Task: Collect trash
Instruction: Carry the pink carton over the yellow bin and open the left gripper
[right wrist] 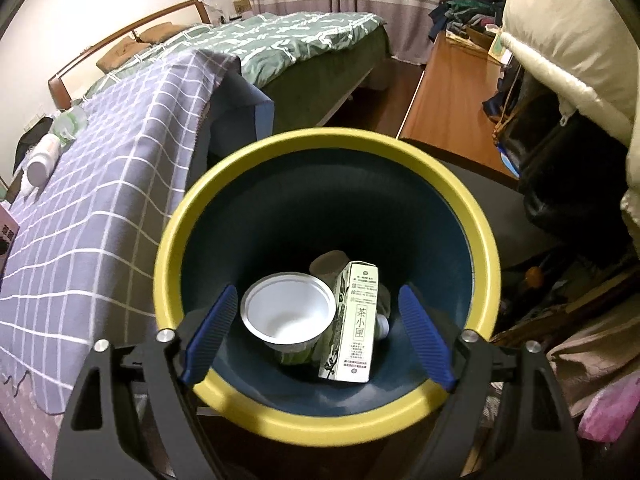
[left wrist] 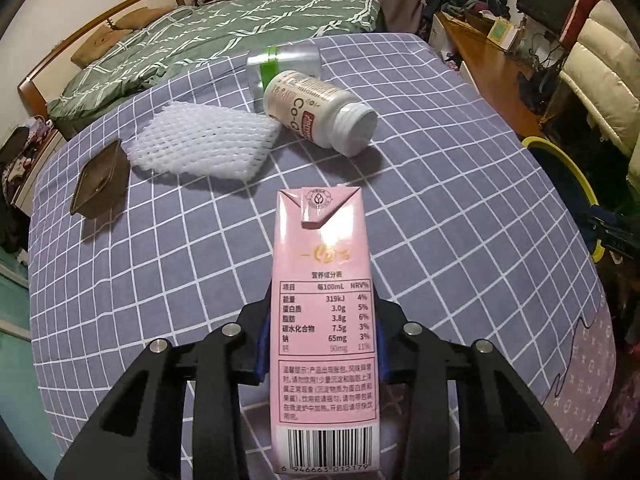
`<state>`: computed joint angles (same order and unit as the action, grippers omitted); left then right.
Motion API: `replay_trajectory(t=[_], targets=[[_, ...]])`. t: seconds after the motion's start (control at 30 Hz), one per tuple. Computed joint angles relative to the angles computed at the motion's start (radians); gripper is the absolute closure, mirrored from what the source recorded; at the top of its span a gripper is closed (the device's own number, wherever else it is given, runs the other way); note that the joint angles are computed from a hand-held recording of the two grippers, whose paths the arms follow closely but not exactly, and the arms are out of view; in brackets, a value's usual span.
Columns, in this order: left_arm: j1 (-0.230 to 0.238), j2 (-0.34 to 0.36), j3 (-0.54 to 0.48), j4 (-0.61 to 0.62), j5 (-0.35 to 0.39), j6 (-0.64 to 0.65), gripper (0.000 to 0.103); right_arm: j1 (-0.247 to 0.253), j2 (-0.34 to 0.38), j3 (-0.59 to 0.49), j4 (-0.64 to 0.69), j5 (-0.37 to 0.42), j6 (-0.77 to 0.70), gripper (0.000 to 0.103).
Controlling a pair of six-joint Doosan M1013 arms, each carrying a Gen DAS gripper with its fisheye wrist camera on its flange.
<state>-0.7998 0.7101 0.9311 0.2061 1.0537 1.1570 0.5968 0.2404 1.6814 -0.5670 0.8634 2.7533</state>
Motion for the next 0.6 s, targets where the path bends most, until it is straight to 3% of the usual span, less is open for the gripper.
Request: replay_trajectory(t=[0.3, 0.43, 0.6], targets=[[-0.038, -0.009, -0.039, 0.001, -0.049, 0.082, 0.065, 0.041, -0.045, 0.026, -0.095, -0.002, 0.086, 0.020], [-0.062, 0.034, -0.131, -0.031, -0.029, 0.165, 0.065, 0.065, -0.069, 0.044, -0.145, 0.015, 0.135, 0.020], [-0.094, 0.134, -0.317, -0.108, 0.040, 0.283, 0.065, 0.102, -0.109, 0.085, -0.201, 0.074, 0.217, 0.020]])
